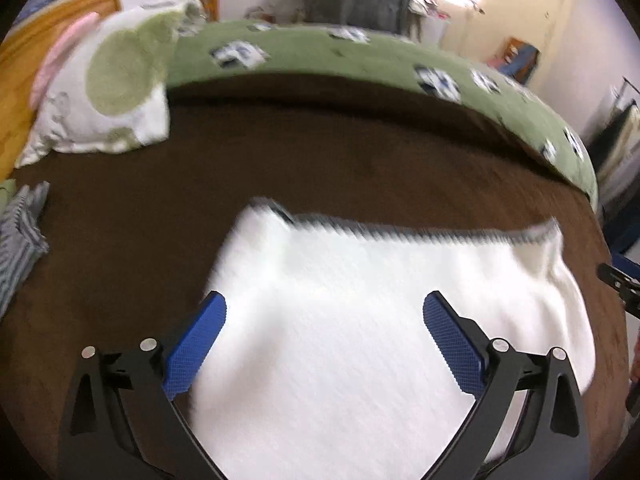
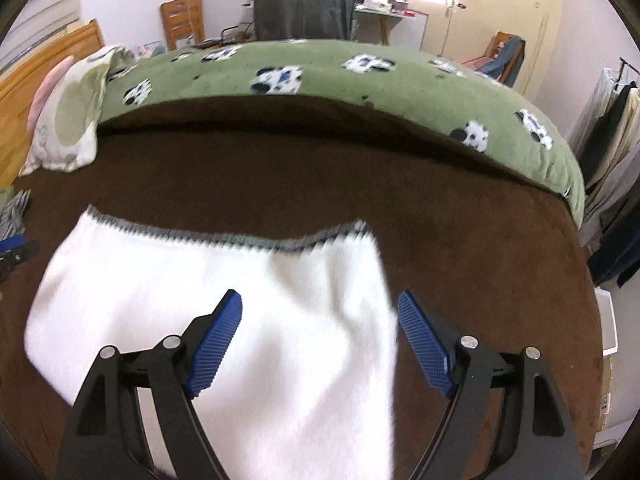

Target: Fold large clothes

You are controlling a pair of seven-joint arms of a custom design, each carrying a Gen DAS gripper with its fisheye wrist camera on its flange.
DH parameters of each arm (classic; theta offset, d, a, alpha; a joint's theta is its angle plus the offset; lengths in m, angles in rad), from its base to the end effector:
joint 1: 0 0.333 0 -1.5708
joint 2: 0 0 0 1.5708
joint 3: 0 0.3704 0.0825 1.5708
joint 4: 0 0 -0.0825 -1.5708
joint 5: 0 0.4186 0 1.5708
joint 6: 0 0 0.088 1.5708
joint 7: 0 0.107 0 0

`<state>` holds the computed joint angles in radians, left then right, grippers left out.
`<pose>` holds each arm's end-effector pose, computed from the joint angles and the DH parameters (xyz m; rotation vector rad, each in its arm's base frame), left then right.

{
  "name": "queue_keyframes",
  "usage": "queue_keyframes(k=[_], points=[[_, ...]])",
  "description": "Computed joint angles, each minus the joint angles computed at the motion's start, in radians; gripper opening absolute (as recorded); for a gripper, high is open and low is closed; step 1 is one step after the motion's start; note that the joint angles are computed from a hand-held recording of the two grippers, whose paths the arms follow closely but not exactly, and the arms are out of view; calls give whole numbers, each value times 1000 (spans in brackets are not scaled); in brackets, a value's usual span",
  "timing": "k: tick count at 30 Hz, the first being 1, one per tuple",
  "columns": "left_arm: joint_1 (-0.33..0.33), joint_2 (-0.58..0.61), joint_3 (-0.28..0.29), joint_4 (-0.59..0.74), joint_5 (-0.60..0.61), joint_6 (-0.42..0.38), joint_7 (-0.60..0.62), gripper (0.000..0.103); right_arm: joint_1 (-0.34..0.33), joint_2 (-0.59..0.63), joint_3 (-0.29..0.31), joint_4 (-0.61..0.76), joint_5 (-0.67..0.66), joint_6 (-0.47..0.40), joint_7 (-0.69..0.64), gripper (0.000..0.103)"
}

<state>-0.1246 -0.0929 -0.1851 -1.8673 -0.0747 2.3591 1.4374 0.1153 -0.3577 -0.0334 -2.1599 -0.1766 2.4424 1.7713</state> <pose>0.5766 -0.1910 0.6640 -1.8182 2.0997 -0.7427 0.5071 0.0386 0.6598 -1.8413 1.8837 -0.6780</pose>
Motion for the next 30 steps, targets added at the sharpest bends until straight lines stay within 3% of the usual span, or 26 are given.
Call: queue_keyframes(k=[5,7,11,15,25,30], points=[[-22,-44,-20,-98,6,-6,8,96,-4,-84,13,-134,-24,11,21,53],[-24,-46,-17,-121,-15,-12,10,96,8,-97,-1,-164,-2,-6,12,49],[-5,-37,-10,-154,5,-17,-48,96,-54,-83,53,-191,-135,-51,95,41],[4,-36,15,-199,-60,40,17,97,-58,-65,45,-213,-161,-46,155,41],[10,-34,3,-251,-33,152,60,98,-59,-24,37,-239,-199,20,270,44],[12,-18,-5,-207,4,79,16,98,-53,-33,28,-241,-188,21,265,44]])
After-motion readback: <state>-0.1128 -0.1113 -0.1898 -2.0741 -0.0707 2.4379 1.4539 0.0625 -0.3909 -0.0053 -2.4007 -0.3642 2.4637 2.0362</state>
